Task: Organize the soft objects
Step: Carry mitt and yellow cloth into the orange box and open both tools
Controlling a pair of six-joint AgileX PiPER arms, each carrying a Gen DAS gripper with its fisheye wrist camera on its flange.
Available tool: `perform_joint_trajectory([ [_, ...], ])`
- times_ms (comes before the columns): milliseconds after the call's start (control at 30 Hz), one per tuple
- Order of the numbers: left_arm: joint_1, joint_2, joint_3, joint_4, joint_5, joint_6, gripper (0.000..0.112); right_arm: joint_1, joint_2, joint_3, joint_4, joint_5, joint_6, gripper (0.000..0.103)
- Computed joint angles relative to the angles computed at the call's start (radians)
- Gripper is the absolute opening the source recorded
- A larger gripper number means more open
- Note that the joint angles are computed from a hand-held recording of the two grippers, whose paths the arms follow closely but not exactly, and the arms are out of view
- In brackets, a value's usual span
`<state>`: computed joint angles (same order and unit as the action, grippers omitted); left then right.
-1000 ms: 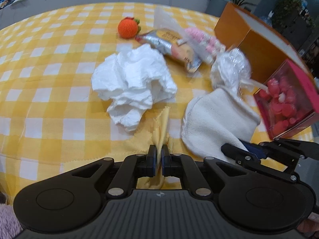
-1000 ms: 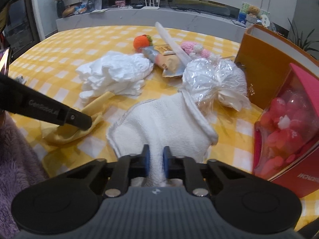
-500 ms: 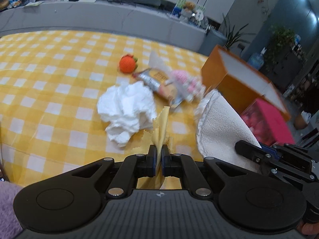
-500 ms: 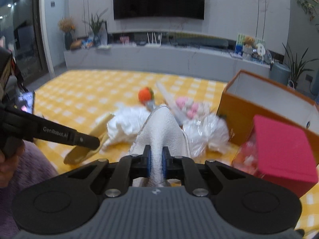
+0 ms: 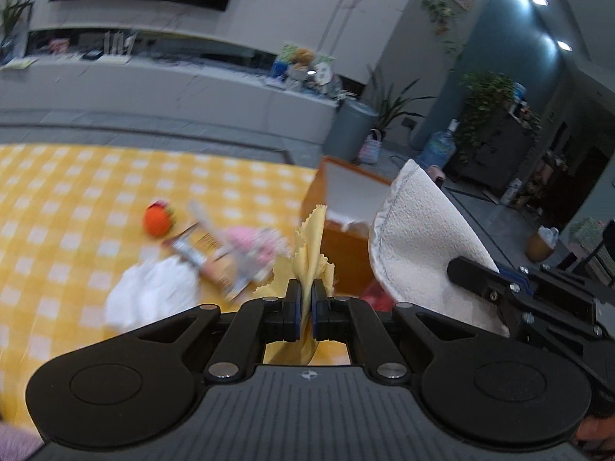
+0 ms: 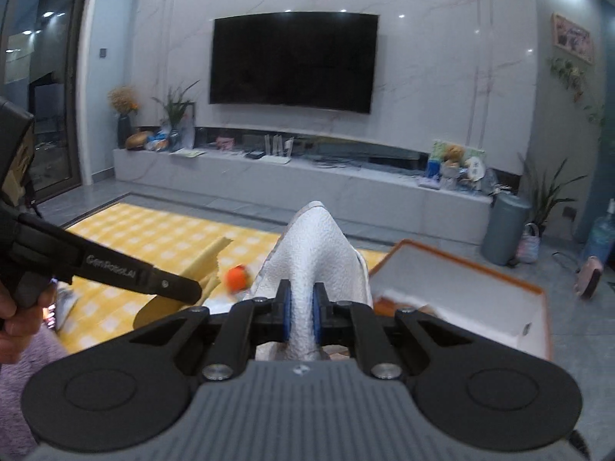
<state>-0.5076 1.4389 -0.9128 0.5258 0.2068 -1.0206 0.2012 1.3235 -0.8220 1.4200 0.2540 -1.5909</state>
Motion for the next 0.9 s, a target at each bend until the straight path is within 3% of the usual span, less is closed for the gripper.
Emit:
perform_joint_trajectory([
  [100, -0.020, 0.079, -0.105, -0.063, 0.006, 0.093, 0.005, -0.056, 0.023, -0.057, -0.052, 0.007, 0.020, 0.009],
  [467, -0.006, 0.422, -0.574, -0.578, 0.054, 0.698, 0.005, -0.166, 0.255, -0.318, -0.150, -0.010, 0.045, 0.009],
  [600, 0.004, 0.567, -0.780, -0.681, 0.130, 0.825, 0.005, -0.196, 0.378, -0.451, -0.335, 0.009, 0.237, 0.009],
  [900, 0.022, 0.926, -1.282, -0.760, 0.376, 0.904, 0.005, -0.221, 0.674, -0.761, -0.884, 0.075, 0.794, 0.009],
])
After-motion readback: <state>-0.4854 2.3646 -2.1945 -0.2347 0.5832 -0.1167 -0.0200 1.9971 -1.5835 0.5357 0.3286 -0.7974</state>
